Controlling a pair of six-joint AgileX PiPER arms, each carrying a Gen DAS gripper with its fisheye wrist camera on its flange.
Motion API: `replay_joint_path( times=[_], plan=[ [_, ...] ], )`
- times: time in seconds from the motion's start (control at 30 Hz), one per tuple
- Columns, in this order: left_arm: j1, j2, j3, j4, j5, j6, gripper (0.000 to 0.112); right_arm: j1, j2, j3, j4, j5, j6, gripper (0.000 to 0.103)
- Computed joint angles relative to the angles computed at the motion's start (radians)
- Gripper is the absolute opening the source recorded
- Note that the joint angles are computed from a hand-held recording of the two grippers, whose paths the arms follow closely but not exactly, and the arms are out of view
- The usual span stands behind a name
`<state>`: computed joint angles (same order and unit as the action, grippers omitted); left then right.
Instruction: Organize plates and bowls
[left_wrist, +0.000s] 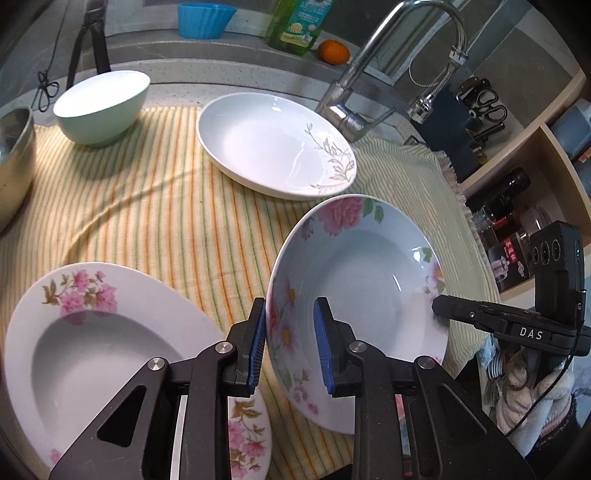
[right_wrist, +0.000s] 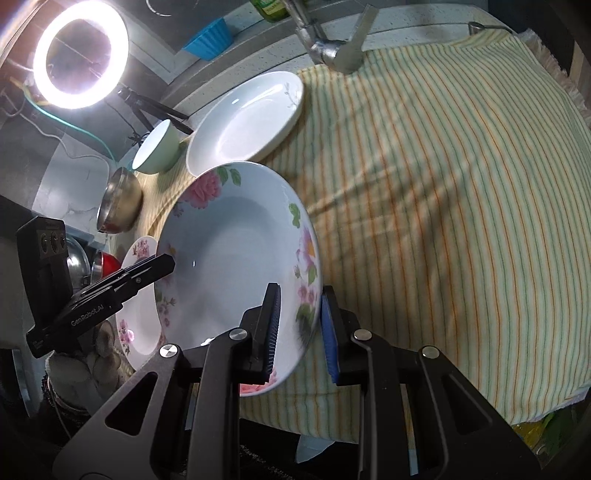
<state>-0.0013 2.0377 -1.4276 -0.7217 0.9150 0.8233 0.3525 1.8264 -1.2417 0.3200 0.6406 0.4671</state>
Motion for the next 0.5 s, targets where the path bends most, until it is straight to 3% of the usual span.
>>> replay_joint_path(
  times=[0.5],
  plan=[
    [0.177, -0.062, 0.014, -0.027, 0.031, 0.024, 0.023, 0.083, 0.172, -0.333, 0.014, 0.13, -0.042, 0.022]
  ],
)
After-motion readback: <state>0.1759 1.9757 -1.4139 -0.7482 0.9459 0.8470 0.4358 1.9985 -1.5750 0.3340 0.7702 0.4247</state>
